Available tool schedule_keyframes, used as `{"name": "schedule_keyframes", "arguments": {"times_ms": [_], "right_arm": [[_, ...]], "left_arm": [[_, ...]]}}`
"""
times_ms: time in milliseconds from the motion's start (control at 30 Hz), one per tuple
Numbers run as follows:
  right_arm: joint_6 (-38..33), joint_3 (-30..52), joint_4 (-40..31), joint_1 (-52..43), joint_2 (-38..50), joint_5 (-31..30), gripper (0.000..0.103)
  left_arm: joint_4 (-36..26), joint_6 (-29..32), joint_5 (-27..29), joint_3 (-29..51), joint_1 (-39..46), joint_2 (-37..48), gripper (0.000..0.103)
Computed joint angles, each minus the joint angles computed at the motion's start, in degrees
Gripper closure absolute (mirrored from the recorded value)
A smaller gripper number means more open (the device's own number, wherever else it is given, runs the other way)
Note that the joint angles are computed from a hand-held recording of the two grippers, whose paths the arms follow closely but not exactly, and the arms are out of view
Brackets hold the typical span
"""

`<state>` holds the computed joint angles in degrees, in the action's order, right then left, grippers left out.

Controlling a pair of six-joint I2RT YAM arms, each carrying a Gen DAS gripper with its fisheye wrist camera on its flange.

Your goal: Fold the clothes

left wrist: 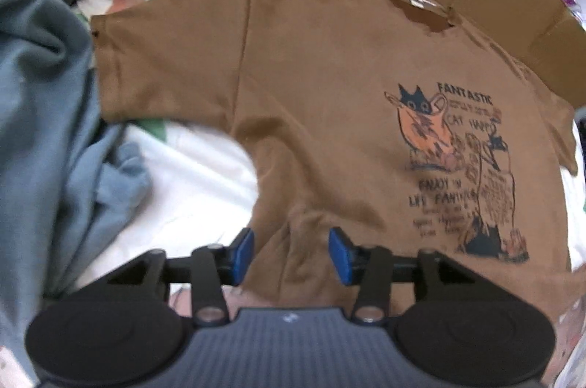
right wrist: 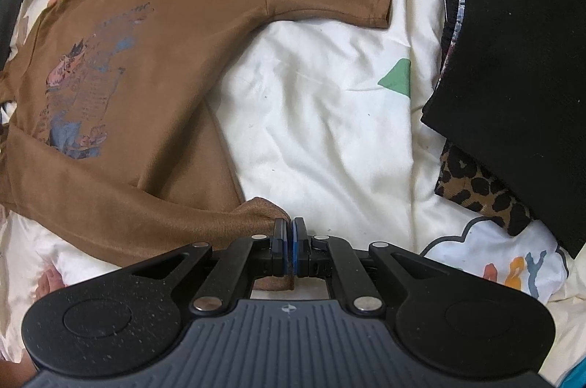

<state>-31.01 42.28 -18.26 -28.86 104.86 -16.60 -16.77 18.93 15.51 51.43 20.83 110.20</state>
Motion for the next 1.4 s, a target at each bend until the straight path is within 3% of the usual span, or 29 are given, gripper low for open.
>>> {"name": "schedule_keyframes", "arguments": {"times_ms": [200,600,867,967,1167,1400], "right_arm": [[0.85,-0.54,0.36,-1.22,-0.73,-1.66,0.103],[0.87,-0.81,-0.03,-1.47,-1.27,-1.64,0.103],[0.67,-1.09,-0.08,-1.31,-1.35,-1.12,0.103],[0.42,-1.12,-0.68,-1.36,-1.82,-1.17,0.103],[-1.55,-0.95,-4.52,-2.49,-4.52,-2.23,0.103],[-5.98,-3.13,-11.12,-7.12,-11.68,-5.7,0.103]], "left_arm": [[-2.3,3.84,-0.38,-5.08,4.78,-3.81,0.057],[2.85,3.87,-0.7,-11.25,6.14,-0.12,0.065],[2.91,3.3,-0.07,-10.93,5.9,1.9,0.092],[2.47,3.24,-0.4,-11.28,5.78,0.83,0.095],[-2.89,5.28,-0.91,-12.04,6.52,-6.07,0.097],[-13.43,10.45,0.18,-13.39,11.53,-18.23,0.097]]}}
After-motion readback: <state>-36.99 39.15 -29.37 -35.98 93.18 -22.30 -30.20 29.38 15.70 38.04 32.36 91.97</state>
